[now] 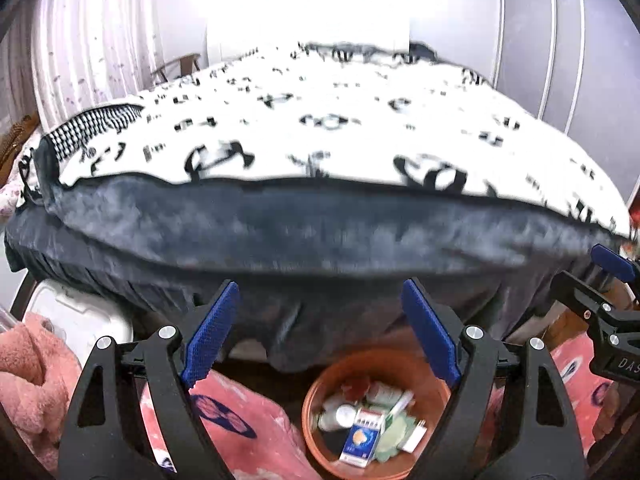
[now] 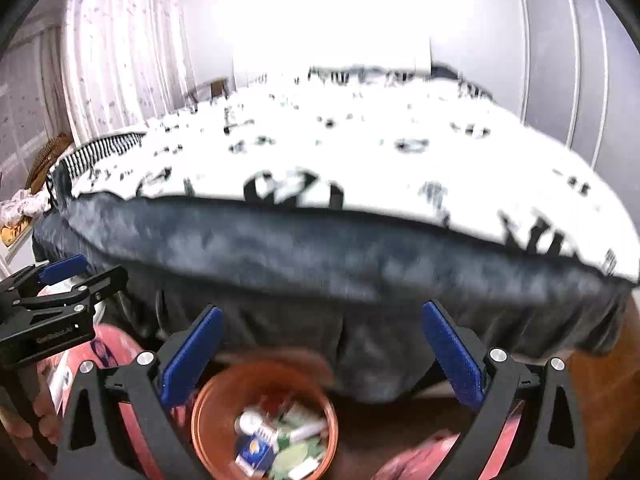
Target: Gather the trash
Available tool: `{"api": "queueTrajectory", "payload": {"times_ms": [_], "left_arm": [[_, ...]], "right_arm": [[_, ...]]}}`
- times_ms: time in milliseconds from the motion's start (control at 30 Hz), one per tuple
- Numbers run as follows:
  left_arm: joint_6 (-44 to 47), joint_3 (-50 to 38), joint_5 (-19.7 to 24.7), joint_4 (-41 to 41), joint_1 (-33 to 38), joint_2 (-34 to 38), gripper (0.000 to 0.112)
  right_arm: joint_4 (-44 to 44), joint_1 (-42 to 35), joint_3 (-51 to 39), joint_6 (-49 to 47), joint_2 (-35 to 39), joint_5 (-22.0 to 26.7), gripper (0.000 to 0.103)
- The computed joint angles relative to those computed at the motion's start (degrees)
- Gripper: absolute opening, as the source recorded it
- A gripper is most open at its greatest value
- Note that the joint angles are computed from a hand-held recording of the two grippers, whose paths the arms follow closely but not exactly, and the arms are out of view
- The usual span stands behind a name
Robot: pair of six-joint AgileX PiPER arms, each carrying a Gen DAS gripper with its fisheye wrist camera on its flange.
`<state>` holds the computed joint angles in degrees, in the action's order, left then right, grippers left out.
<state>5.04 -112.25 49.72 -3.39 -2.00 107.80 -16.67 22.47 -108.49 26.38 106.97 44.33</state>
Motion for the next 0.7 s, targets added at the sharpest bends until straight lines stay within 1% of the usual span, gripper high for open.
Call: {"api": "queueTrajectory", "payload": {"times_ms": [67,167,233,267,300,367,700], "left_arm": [[-0.3,-0.8,-0.5,-0.8,0.6,-0.9,0.081],[-1.8,-2.6,-1.8,0.6,0.2,-1.8,0.081],[-2.1,-4.7,-1.3,0.4,0.4,-1.6,0.086],[-2.3,-5.7,-0.7,0.3,0.5,-1.8,0.086],[-2.8,-6.3,-0.9,0.5,0.4,-1.9,0.086],[-3.3,-5.1,-2.4,1.2,0.4,-2.6,0.086],[-2.9,-5.2,-2.7,0.7,0.3,-3.7,0.087]], "right_arm": [[-1.2,0.2,-1.2,0.6,-0.8,0.1,0.097],[-2.8,0.5,-2.9,1.3,-1.6,0.5,0.097],[-4.2,0.8,-3.3,2.1,-2.0,0.4,0.097],[-4.4,0.9,-3.7,2.3,-1.9,0.6,0.097],[-4.4,1.0,-4.4,2.0,-1.7,0.9,0.097],[-5.3,1.3,-4.8,2.5,-1.7,1.4,0.097],[-8.1,2.3,-3.9,5.0,-2.7,1.1,0.097]]}}
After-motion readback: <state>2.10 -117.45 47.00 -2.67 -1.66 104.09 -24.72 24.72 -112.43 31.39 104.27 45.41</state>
